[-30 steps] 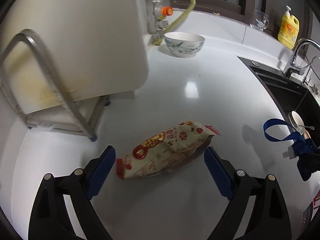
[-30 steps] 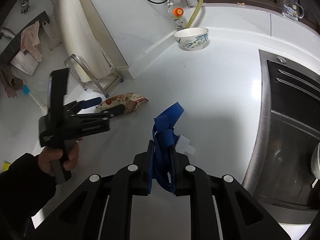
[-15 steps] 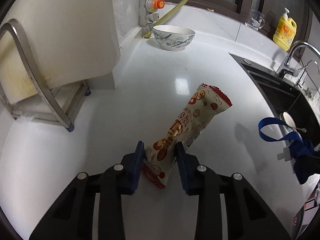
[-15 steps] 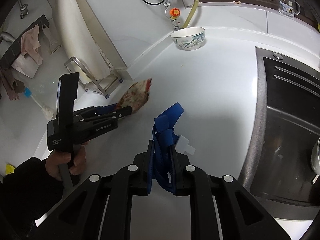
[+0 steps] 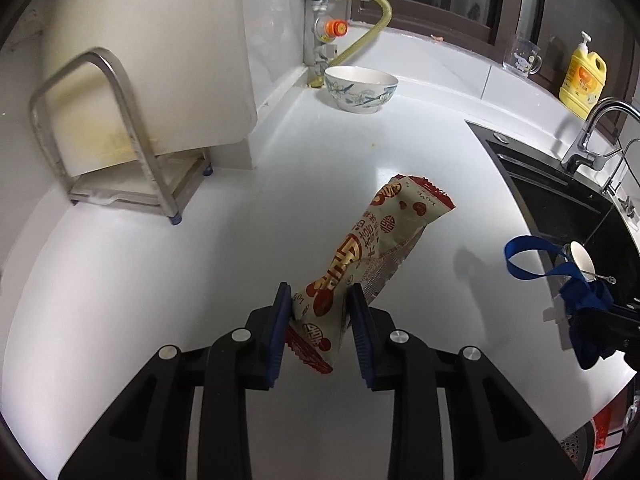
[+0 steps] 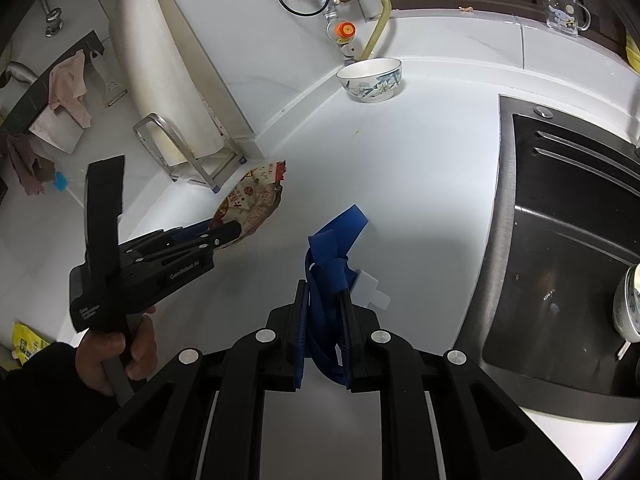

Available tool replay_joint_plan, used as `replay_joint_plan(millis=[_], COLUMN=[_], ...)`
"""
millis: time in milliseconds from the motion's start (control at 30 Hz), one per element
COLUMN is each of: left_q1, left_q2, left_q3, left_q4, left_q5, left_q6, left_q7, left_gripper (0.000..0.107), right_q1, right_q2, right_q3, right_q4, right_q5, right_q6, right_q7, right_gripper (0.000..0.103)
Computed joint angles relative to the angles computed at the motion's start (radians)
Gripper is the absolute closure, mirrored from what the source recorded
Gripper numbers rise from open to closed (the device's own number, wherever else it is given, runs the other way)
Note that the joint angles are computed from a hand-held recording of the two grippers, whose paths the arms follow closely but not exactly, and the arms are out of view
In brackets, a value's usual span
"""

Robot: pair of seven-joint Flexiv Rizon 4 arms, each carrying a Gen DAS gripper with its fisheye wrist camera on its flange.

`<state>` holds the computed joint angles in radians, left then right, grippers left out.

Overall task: Collect trash
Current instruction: 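Carry the wrapper and blue item over the wastebasket and open both tools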

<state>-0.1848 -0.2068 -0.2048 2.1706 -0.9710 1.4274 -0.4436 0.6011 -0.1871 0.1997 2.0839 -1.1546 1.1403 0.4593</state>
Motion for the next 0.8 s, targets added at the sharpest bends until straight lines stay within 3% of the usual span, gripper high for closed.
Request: replay_joint_plan(millis=[400, 800], left_q1=[-0.067, -0.096], left_q2=[0.184, 0.451], left_q3=[0.101, 0.157], left_q4=[0.125, 0.260], left_q5=[0.192, 0.574], left_q6=[-0.042, -0.136], left_q7=[-0.227, -0.666], left_gripper=[0.077, 0.077], right_q1=[0.007, -0.034], right_q2=[0.090, 0.252], right_q3=[0.055, 0.132], right_q4=[0.065, 0.190], right_q5=[0.010, 0.000], right_q6=[-0.019, 0.040], right_q7=[0.033, 0.047], right_gripper=[0.089, 0.089])
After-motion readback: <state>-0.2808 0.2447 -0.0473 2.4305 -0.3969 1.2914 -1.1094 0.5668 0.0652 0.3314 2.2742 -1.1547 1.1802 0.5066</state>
